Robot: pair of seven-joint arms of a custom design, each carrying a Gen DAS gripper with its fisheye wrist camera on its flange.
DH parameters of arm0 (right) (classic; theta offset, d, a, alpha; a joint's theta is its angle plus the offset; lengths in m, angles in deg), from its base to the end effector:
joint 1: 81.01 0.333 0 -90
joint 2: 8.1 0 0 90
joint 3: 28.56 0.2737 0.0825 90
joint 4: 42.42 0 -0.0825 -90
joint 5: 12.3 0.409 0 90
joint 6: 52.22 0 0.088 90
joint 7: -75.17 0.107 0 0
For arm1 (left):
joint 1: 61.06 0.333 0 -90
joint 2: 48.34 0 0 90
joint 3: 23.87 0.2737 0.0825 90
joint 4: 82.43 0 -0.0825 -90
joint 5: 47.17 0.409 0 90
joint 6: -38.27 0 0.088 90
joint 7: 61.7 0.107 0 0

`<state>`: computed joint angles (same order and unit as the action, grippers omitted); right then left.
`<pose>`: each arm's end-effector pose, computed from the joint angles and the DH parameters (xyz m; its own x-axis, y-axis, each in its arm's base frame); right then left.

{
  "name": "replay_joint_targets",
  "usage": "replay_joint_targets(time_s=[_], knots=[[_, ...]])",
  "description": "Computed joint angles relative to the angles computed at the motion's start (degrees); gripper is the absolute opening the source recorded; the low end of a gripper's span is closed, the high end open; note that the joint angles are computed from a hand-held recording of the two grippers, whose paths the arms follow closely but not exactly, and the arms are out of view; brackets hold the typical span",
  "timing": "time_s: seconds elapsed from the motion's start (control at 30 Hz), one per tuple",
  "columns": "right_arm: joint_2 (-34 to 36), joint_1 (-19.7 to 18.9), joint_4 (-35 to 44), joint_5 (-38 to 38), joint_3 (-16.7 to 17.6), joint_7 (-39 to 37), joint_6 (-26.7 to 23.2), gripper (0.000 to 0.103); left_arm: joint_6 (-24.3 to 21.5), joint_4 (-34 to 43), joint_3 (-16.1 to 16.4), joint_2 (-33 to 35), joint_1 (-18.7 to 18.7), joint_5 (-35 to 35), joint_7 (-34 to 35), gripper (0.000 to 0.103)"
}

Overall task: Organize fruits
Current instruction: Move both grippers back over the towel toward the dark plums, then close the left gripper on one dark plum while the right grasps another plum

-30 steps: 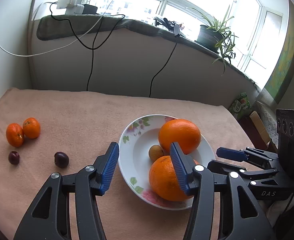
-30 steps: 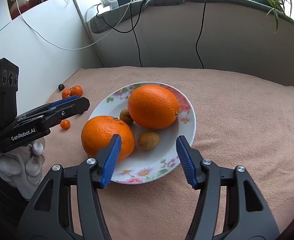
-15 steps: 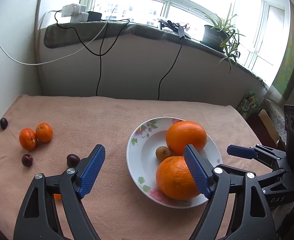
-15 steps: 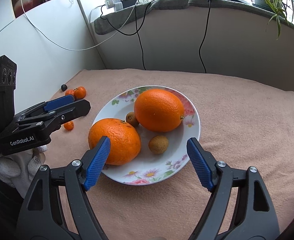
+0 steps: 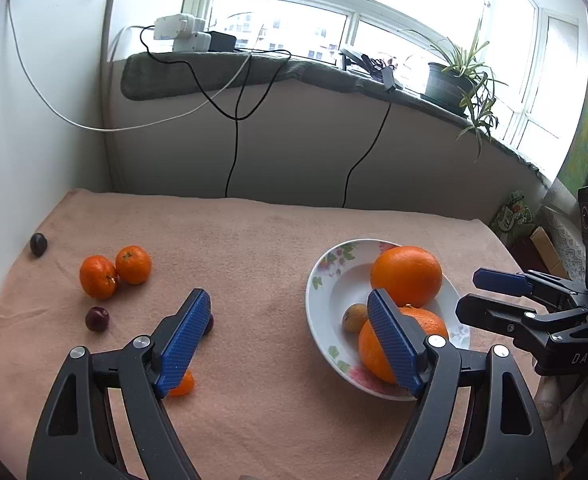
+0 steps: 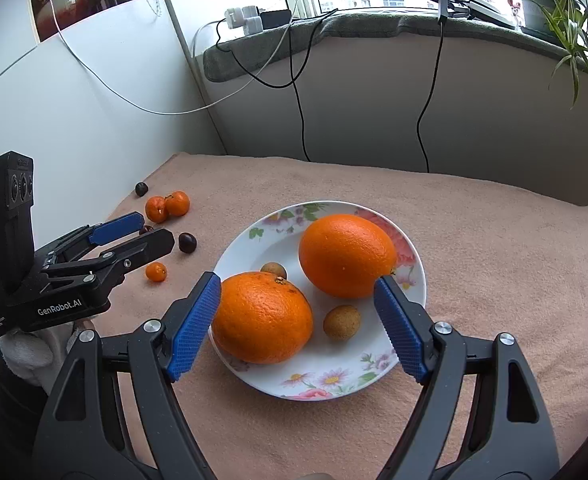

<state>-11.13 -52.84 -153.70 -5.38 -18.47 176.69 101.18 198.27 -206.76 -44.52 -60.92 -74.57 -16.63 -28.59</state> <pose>0.4882 0.3826 0.5472 0.4508 -0.8588 -0.2435 -0.7199 -0.1885 -0.6680 0.4532 -0.3480 0.5215 -0.1449 -0.9706 0.1924 -0.6439 -0.0551 -0.7631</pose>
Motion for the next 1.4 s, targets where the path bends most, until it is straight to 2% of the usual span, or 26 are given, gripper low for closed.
replay_joint_targets(time_s=[0.27, 0.6, 0.7, 0.73, 0.93, 0.97, 1.03, 1.17, 1.23, 1.4], knots=[[5.96, 1.34, 7.92, 1.11, 1.0, -3.51, -1.25, 0.081, -0.55, -8.41, 0.55, -7.58, 2.23, -2.07, -2.04, 0.081], [17.11, 4.61, 21.79, -1.67, 2.37, -6.29, -5.85, 0.081, -2.91, -17.98, 0.65, -15.48, 5.82, -6.94, -3.18, 0.08], [20.32, 6.12, 25.71, -3.42, 2.09, -6.03, -7.38, 0.08, -2.07, -19.35, 1.51, -16.01, 6.14, -8.55, -2.47, 0.079], [21.51, 6.62, 27.23, -4.03, 1.95, -5.84, -8.2, 0.076, -1.9, -19.53, 1.74, -16.04, 6.24, -9.01, -1.99, 0.078], [29.26, 9.4, 36.9, -6.33, 1.04, -4.57, -13.7, 0.071, 0.31, -18.93, 2.95, -14.26, 6.4, -11.61, 1.96, 0.069], [30.84, 9.9, 39.02, -6.67, 0.81, -4.2, -15.09, 0.068, 0.64, -18.59, 2.99, -13.76, 6.51, -11.89, 2.56, 0.068], [34.0, 10.73, 43.34, -6.91, 0.43, -3.48, -17.9, 0.056, 1.16, -18.0, 3.54, -12.68, 6.17, -13.08, 4.05, 0.061], [39.55, 11.88, 50.99, -6.5, -0.37, -1.84, -22.28, 0.054, 1.92, -17.24, 4.6, -11.01, 5.53, -15.68, 6.56, 0.056], [42.39, 12.65, 55.16, -6.79, -0.96, -1.46, -24.63, 0.048, 2.17, -16.97, 5.19, -10.43, 4.98, -17.15, 8.04, 0.053], [47.49, 14.24, 62.64, -7.49, -2.41, -0.75, -28.6, 0.046, 2.12, -15.75, 5.36, -8.98, 4.88, -18.77, 10.67, 0.047]])
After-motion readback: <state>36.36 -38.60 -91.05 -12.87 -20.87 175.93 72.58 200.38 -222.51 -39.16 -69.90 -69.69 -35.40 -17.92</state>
